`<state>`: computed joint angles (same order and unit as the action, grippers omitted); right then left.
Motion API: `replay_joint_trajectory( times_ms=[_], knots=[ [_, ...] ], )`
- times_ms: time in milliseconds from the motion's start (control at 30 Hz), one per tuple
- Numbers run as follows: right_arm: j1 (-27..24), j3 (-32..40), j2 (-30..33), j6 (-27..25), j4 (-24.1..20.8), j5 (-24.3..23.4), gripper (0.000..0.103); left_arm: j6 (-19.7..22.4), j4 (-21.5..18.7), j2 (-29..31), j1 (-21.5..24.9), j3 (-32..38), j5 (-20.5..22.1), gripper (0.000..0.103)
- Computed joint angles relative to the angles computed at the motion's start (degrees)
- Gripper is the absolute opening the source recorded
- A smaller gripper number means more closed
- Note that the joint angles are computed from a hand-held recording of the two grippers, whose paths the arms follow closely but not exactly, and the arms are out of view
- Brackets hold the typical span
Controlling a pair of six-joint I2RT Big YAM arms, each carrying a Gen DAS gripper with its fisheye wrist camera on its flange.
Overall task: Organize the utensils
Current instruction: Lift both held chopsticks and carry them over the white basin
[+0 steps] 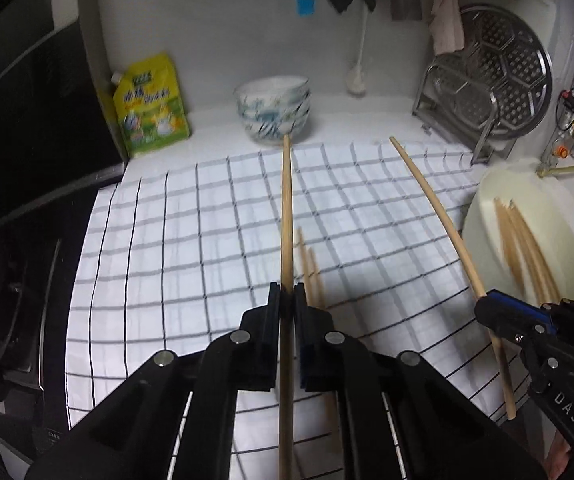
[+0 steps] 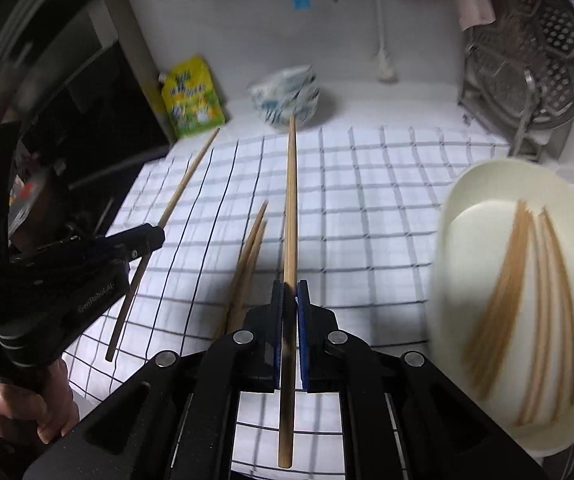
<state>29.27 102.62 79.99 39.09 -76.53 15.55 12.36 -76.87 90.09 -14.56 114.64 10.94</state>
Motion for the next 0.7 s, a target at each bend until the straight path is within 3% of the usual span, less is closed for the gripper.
replay_joint_trajectory(
  times_ms=[300,433,700],
  knots=[
    [-8.79,-6.39,-11.68,-0.1,-3.15,2.87,0.007,-3.11,-0.29,2.06,-11.16,7.63,0.08,0.008],
    [-14.76,-10.17,-16.14,-0.23,-4.89,1.44,0.007,-3.38,-0.95,4.19,-17.4,10.73,0.12,0.008],
    [-25.7,-17.56,-21.89,-3.58,-3.46,-4.52,0.007,-4.61,-1.53,8.46,-26.64,12.49,-2.54,0.008]
  ],
)
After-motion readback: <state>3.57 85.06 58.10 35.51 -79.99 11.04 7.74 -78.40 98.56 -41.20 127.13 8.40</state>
